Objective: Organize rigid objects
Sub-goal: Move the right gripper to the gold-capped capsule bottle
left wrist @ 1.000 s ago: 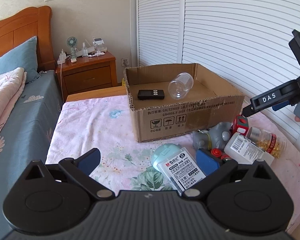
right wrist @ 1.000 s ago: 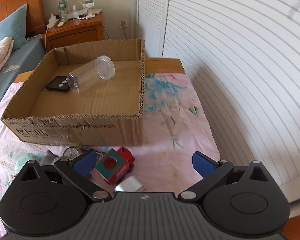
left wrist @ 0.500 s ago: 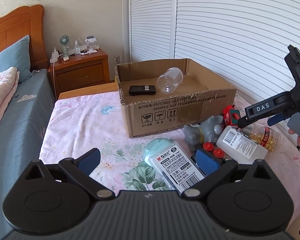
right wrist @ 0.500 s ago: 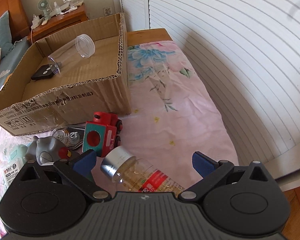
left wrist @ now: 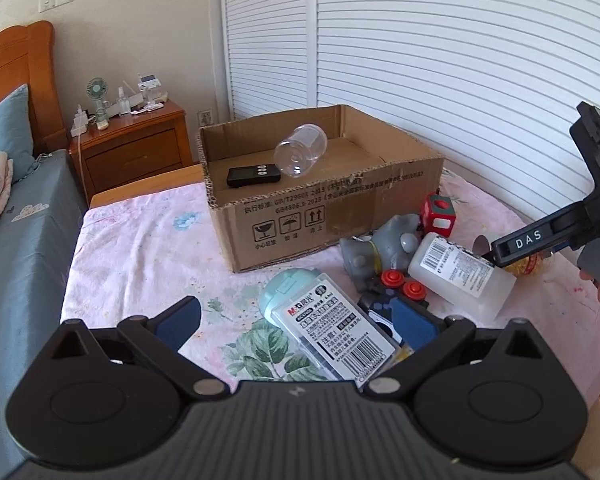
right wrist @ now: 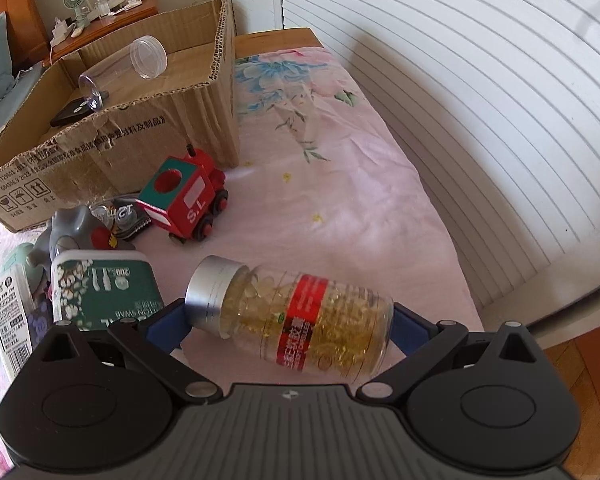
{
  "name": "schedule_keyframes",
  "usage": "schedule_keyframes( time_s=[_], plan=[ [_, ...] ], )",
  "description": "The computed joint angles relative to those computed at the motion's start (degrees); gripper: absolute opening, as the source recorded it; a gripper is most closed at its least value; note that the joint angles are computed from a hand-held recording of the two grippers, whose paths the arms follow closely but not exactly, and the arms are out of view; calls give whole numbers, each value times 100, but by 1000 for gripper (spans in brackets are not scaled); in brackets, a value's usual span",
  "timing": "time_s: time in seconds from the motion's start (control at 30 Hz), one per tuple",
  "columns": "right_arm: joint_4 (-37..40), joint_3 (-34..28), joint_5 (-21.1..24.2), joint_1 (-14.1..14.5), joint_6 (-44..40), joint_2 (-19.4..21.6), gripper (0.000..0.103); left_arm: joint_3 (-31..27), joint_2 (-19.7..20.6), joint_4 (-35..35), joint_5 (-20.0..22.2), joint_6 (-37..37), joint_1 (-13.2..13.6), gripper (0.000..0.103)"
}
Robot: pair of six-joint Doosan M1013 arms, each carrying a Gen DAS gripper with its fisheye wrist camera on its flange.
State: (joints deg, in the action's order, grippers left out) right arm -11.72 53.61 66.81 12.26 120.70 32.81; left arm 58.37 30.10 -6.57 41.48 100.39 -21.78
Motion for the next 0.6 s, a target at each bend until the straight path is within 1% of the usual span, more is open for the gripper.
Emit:
schedule_keyframes(
  time_s=[0.07, 0.2, 0.33, 0.47, 0.53, 0.6],
  plan=[
    [17, 174, -68, -8, 32, -92, 103, -63, 43, -346, 169, 480, 27, 101],
    [-42, 581, -493, 5, -44, -296, 103, -202, 155, -796, 473, 1311, 52, 101],
    [-36, 666, -596, 1, -217, -337, 103, -380, 308, -1215, 685, 2027, 102, 101],
    [-344, 724, -603, 90, -497, -334, 103, -738, 565, -1331, 961, 2325, 128, 101],
    [-367, 838, -760, 83, -389, -388, 103, -920, 692, -1378, 1108, 2410, 134, 101],
    [-369, 879, -819, 81, -421, -410, 103, -1121, 815, -1457, 1358, 2539, 146, 101]
  ],
)
